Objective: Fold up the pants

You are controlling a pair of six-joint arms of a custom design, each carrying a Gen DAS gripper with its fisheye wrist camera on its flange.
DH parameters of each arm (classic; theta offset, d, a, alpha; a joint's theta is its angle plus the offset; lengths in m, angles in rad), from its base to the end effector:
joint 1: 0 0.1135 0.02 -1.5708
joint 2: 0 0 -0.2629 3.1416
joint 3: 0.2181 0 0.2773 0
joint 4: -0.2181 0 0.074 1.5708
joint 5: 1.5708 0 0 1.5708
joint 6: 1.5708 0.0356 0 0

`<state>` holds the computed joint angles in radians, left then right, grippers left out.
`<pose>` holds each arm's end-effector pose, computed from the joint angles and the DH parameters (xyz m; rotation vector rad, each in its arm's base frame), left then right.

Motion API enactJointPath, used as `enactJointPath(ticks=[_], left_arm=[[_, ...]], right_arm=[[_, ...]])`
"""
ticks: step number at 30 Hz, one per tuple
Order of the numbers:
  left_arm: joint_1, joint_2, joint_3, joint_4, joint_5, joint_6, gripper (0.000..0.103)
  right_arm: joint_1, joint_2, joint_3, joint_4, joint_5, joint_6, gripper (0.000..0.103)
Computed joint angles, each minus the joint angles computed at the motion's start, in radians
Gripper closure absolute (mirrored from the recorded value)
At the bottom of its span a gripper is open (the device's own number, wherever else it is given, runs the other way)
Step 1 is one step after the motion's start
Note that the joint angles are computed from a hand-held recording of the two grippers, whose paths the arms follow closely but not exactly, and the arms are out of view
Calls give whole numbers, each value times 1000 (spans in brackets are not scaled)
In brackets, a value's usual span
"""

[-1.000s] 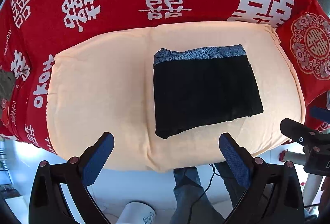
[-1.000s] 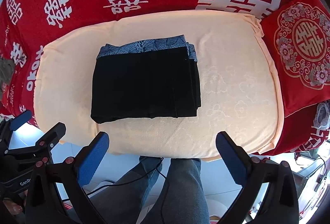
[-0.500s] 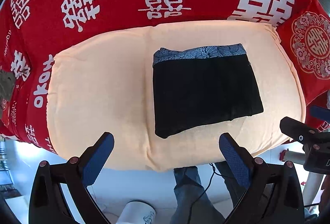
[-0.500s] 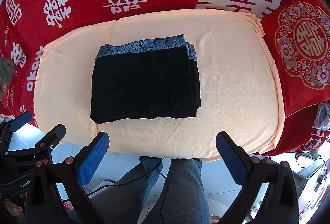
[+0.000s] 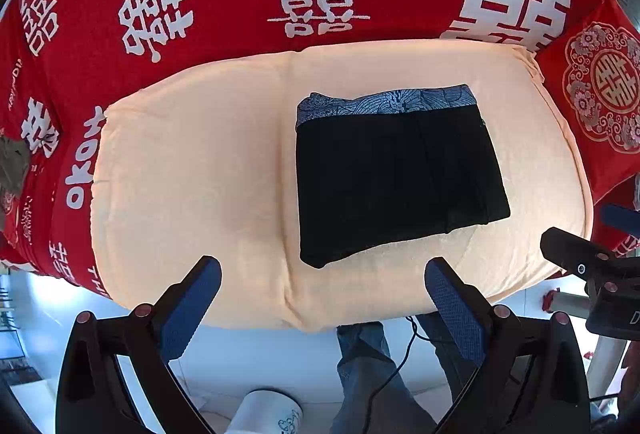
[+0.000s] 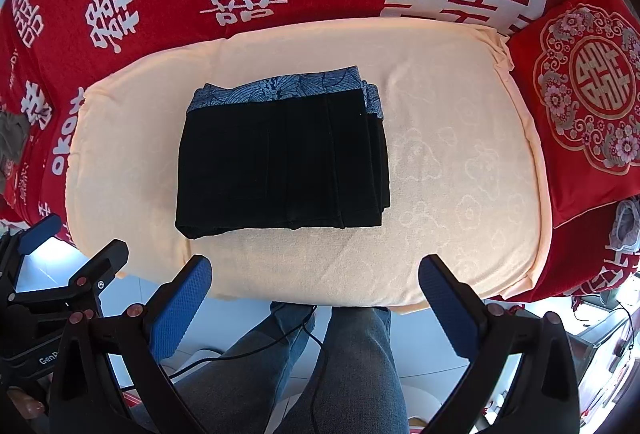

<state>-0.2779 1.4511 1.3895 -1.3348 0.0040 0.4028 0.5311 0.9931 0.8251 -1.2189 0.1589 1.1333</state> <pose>0.2707 -0.0774 0.3098 0.9910 2.7969 0.0103 0.1523 0.0829 0.2403 0.8806 2.7637 0.0423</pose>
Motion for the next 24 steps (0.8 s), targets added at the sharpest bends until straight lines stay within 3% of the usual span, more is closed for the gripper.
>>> enactJointPath(ticks=[24], left_arm=[[3,9,8,1,3,-3,1]], right_arm=[[-9,8,-1,5,-4,-14,0]])
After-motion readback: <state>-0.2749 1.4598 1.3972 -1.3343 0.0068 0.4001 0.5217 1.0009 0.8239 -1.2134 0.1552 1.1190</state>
